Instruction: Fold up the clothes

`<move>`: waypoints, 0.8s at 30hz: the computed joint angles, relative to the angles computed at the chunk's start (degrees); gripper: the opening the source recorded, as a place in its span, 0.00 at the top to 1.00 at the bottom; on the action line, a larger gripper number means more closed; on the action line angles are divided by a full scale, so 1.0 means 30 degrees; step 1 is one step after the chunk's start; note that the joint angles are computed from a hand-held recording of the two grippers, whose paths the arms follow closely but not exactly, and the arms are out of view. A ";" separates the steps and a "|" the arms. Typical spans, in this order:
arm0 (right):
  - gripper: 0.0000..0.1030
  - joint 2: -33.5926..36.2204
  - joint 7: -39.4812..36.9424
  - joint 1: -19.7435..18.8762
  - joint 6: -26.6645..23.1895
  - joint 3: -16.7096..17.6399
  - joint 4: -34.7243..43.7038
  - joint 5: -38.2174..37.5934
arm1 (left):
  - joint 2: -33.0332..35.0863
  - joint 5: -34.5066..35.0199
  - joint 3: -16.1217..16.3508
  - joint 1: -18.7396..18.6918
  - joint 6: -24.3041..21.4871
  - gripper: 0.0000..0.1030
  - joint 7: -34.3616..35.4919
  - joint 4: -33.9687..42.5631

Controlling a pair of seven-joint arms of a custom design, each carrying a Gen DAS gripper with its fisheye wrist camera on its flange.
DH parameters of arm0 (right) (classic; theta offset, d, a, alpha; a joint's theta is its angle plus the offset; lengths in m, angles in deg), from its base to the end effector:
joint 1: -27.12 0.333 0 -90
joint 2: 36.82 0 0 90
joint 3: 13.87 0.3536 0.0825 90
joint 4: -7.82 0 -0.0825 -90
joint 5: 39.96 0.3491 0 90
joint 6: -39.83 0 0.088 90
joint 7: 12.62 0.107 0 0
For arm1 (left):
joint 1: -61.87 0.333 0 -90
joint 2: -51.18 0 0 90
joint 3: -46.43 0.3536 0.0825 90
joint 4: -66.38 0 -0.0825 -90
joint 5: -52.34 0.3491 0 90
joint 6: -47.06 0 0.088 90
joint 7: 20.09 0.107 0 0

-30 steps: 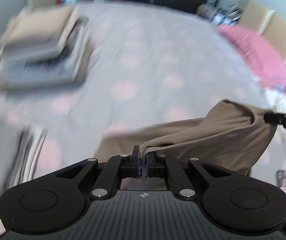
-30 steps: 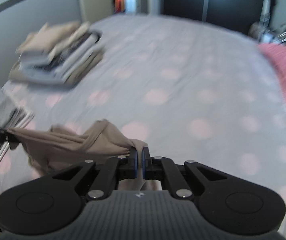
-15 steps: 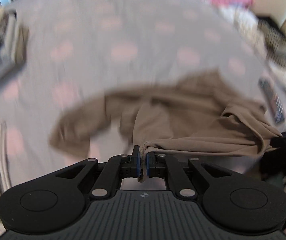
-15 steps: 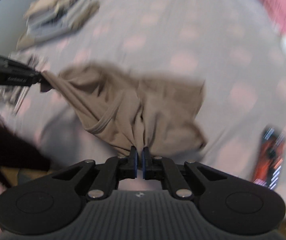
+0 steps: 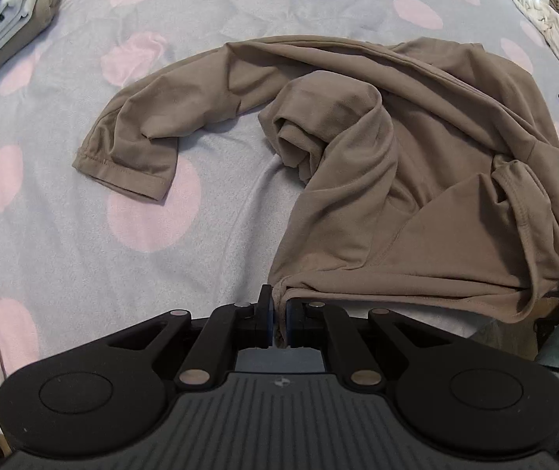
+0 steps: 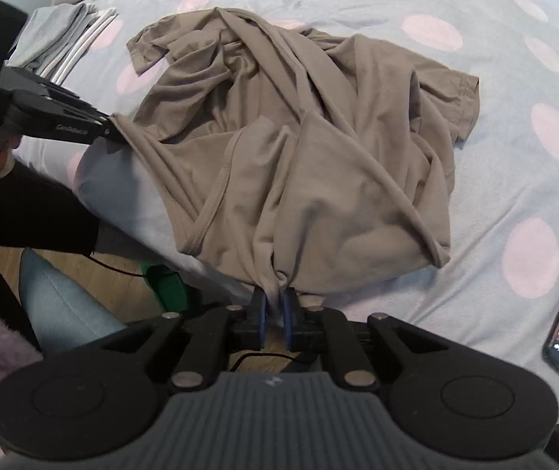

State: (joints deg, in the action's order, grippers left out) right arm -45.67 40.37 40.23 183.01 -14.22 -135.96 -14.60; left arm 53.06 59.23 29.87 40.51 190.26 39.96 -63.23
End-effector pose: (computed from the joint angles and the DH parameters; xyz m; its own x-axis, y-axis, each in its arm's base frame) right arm 0.4244 0.0933 0.4132 0.5184 -0.8339 -0.1895 -0.8463 -0.4685 -0.2538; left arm 0.4087 -0.3181 0.4280 -0.2280 -0.9732 0.0304 -0.9525 0.2165 -0.2143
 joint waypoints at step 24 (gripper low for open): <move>0.94 0.3084 -0.0797 -0.0529 0.4501 0.0960 0.3679 0.2094 | -0.2056 0.1184 0.0246 0.1008 0.1613 0.96 -0.1873 -0.0775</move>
State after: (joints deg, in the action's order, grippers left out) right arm -36.42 37.98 38.65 196.51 -11.34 -124.92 -8.31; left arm 46.89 62.78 30.61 43.53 195.10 34.34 -65.56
